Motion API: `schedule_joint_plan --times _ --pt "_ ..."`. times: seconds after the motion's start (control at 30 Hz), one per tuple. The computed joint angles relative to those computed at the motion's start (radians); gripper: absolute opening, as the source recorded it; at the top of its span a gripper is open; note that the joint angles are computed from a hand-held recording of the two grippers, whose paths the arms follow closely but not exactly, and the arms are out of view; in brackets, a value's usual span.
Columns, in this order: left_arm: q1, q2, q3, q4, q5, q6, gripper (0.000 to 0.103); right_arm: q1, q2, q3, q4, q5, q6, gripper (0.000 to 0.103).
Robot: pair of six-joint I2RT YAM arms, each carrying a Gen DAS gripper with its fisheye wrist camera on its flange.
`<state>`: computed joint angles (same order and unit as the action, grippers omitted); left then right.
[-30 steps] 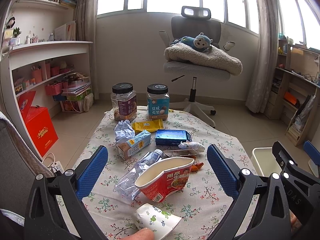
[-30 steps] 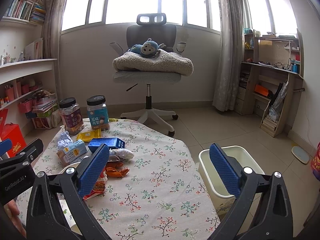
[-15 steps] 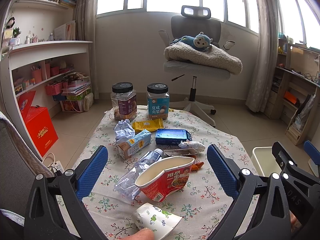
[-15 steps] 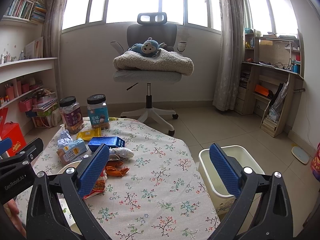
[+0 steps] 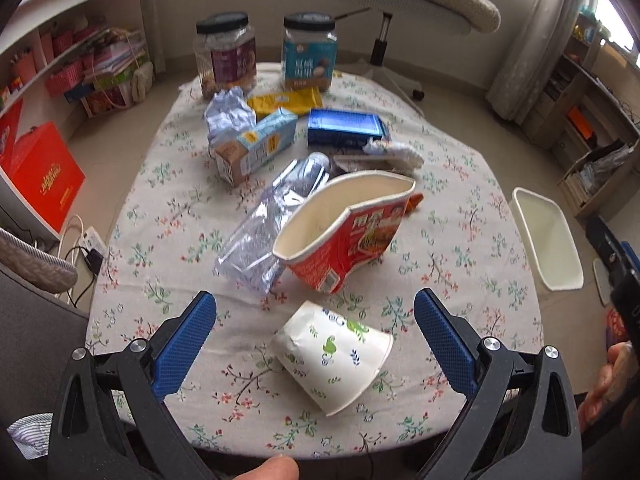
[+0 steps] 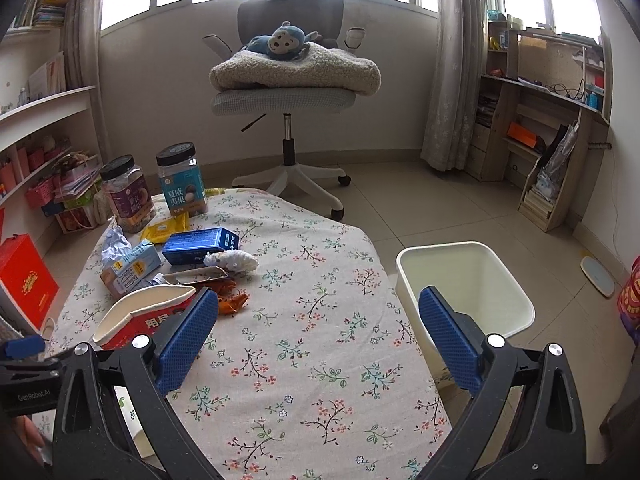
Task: Collect trash
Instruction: 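Grasp the white leaf-print paper cup with the left tool while the right tool grasps the red noodle cup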
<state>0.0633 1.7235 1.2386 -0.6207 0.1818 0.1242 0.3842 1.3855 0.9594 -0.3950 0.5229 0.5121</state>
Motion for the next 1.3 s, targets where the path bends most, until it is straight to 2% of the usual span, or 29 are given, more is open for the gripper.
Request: schedule_joint_plan --times 0.07,0.2,0.4,0.5,0.53,0.57,0.67,0.73,0.8,0.9,1.0,1.07,1.1,1.17,1.3 --pt "0.006 0.053 0.017 -0.06 0.0 -0.038 0.096 -0.023 0.007 0.006 -0.014 -0.04 0.022 0.096" --pt "0.061 0.174 0.055 -0.158 0.126 -0.19 0.096 -0.048 0.012 -0.011 0.024 -0.103 0.046 0.096" --pt "0.071 0.234 0.029 -0.127 0.207 -0.347 0.096 -0.032 0.036 -0.003 0.024 -0.081 0.027 0.096" --pt "0.071 0.255 0.021 -0.126 0.247 -0.356 0.092 -0.042 0.068 0.014 0.018 -0.117 0.022 0.096" --pt "0.073 0.261 0.023 -0.135 0.266 -0.345 0.079 -0.042 0.086 0.026 0.009 -0.122 0.019 0.096" --pt "0.074 0.27 0.036 -0.157 0.282 -0.322 0.071 -0.042 0.104 0.039 0.001 -0.132 0.018 0.096" --pt "0.084 0.221 0.005 -0.149 0.28 -0.28 0.064 -0.039 0.166 0.088 -0.013 -0.163 0.015 0.096" --pt "0.109 0.171 -0.013 -0.153 0.27 -0.255 0.063 -0.034 0.214 0.132 -0.022 -0.19 -0.01 0.096" --pt "0.148 0.11 -0.034 -0.153 0.265 -0.226 0.063 -0.024 0.267 0.197 -0.038 -0.219 -0.08 0.096" --pt "0.206 0.009 -0.035 -0.147 0.238 -0.162 0.063 0.001 0.356 0.309 -0.059 -0.266 -0.271 0.096" --pt "0.249 -0.059 0.005 -0.156 0.212 -0.09 0.063 0.033 0.459 0.436 -0.089 -0.303 -0.536 0.096" --pt "0.253 -0.031 0.089 -0.17 0.215 -0.066 0.063 0.062 0.53 0.513 -0.095 -0.269 -0.727 0.096" --pt "0.262 -0.022 0.136 -0.192 0.223 -0.054 0.063 0.062 0.577 0.576 -0.135 -0.287 -0.79 0.096" --pt "0.255 0.013 0.232 -0.208 0.212 -0.048 0.063 0.058 0.657 0.695 -0.212 -0.336 -0.852 0.096" --pt "0.206 0.114 0.415 -0.211 0.165 -0.064 0.063 0.054 0.76 0.839 -0.261 -0.399 -0.94 0.096"
